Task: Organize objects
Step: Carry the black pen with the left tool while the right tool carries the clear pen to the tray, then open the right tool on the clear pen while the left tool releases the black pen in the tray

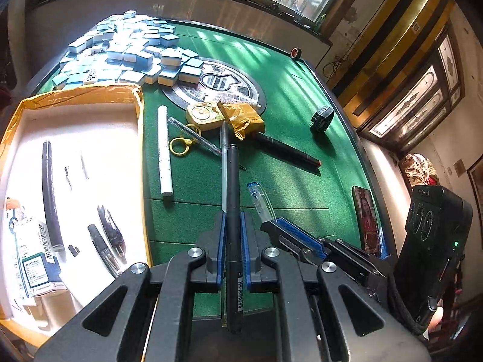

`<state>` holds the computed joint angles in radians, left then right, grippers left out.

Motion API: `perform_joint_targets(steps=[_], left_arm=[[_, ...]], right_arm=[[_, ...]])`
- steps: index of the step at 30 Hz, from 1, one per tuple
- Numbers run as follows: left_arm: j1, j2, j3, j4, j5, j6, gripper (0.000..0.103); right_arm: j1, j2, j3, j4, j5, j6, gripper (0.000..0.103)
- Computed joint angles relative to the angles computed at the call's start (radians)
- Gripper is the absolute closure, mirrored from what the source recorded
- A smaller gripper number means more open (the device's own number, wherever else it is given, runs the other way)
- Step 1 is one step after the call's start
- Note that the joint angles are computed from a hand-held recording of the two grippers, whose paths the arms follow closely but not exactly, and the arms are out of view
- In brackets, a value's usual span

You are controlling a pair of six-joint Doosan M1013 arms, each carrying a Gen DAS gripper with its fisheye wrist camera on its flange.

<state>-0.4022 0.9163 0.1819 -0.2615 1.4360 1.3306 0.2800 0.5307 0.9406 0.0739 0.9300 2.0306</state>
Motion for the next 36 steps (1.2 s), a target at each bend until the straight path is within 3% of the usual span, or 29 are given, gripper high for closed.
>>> perform_joint_targets(steps=[16,21,31,36], left_arm=[[0.077,-0.153,0.281,0.001,-0.212,-0.066,0.096],[0.102,-0.171,0.315,0.029,-0.249,-0.118,0.096],[0.146,-0.149,0.297,0.096,-0.250,-0.212,0.096],[0.161,-0.094,0.209,0.126,-0.209,-0.229,0.096]], right_arm=[[0.036,0.070,-0.130,0.038,0.042,-0.081,0.093],[0.044,0.108,-0.188,0.083,0.057,-0.127,0.093],[0.053,0.181,-0.299,0.156,0.120,-0.190,0.093],[0.055,0.239,-0.400,0.158,0.184,-0.199,0.093]])
